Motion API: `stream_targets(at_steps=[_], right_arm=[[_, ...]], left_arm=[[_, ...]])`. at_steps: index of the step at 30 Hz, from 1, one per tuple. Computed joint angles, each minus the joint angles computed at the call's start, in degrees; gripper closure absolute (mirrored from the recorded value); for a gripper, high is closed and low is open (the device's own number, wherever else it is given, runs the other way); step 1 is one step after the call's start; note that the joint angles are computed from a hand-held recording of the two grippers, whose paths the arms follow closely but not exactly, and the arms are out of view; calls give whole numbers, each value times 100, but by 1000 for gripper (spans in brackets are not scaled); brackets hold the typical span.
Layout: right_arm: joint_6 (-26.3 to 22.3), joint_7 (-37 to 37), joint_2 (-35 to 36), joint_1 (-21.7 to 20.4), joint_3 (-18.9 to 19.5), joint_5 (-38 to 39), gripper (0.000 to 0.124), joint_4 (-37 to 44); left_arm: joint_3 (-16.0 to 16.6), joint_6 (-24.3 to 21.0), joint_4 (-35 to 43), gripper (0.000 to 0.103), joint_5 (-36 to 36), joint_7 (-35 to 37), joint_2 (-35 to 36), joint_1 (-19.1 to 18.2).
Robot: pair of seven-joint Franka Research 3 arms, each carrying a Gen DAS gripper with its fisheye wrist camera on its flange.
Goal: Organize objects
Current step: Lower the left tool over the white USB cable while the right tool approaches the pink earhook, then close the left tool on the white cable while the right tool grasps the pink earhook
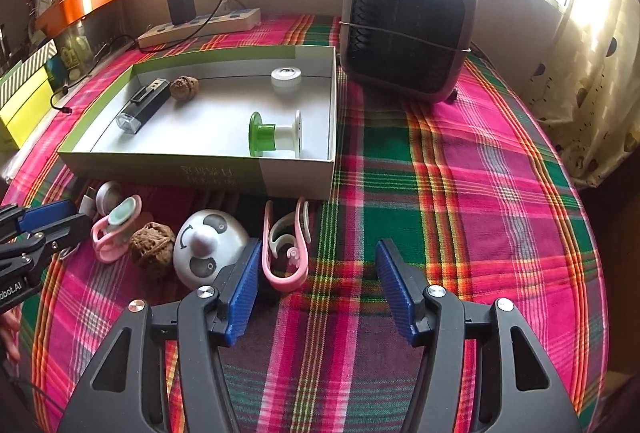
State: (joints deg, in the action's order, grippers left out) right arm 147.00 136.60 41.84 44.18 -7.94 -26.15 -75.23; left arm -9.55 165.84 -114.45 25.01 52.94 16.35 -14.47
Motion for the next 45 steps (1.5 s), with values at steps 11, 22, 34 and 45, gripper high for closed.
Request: stream_targets(at_steps=[11,22,34,45], right_arm=[[253,-21,-4,-36,-13,112,66,-87],[341,0,-21,-7,-57,152,75,-136],[425,26,-50,-1,-78,132,100,-202],[424,15,-49,1,-84,142,100,-199]], left_arm=[[98,193,-44,67,194,-209,13,-42],[184,238,-85,78,368,-393,-14,-77],[234,255,-114,87,606,-577,-29,-71],[223,253,-112,87,630,-603,-27,-63]])
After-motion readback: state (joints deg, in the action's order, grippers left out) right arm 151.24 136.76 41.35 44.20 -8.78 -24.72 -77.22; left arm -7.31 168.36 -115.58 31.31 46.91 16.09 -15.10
